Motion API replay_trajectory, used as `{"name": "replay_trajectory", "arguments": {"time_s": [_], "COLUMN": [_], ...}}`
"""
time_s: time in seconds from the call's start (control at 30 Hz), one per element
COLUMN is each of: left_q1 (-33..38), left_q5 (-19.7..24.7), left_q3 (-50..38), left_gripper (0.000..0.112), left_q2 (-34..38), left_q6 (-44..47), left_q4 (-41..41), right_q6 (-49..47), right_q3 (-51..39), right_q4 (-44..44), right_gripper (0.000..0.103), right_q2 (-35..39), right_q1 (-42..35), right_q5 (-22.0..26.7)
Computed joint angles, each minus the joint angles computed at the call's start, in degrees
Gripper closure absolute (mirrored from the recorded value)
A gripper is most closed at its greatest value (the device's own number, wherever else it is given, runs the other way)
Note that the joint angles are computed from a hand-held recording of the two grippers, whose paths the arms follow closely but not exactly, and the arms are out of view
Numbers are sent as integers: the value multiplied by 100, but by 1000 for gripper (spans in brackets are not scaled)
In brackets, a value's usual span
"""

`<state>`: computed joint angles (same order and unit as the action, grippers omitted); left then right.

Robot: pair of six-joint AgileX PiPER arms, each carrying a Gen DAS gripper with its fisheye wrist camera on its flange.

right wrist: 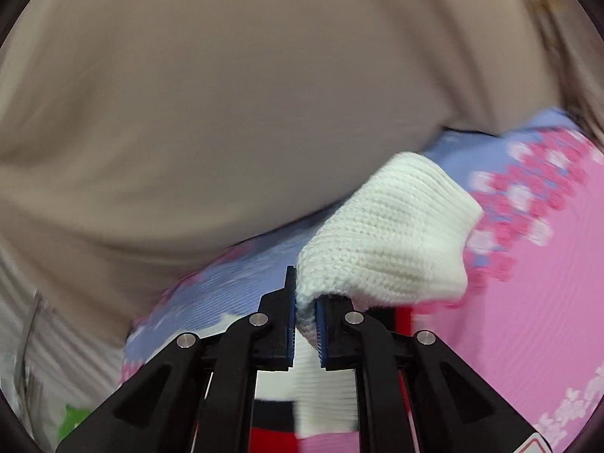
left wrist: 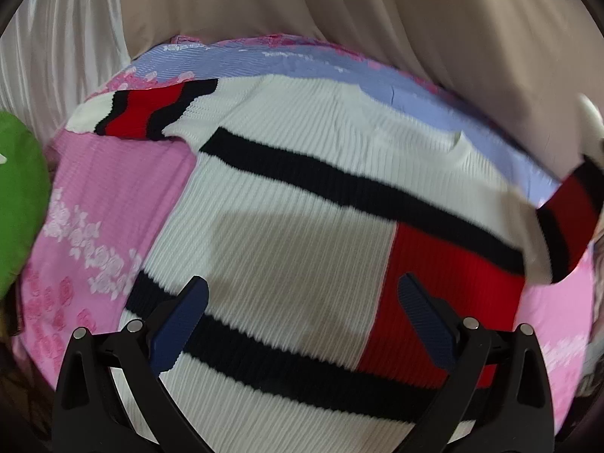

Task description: Fold small clothes

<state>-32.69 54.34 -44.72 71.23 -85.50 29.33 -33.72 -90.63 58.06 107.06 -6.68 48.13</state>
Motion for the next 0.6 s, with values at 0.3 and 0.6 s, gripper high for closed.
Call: {"name": "replay_trajectory", "arguments": {"time_s": [0.3, 0.6], "left_q1": [3189, 4182], "left_q5": [-2294, -2897], "left_q3": [235, -621], "left_gripper": [14, 14], "left_q2": [436, 2508], "left_q6": [3742, 6623], "left_q4": [-2525, -5805], "right_q6": [1687, 4675], "right_q3": [-473, 2192], "right_q4": [-2610, -5723], "right_gripper": [64, 40], "right_q2": [401, -926], "right_q1": [3928, 3354], "right_q5": [-821, -1739]}}
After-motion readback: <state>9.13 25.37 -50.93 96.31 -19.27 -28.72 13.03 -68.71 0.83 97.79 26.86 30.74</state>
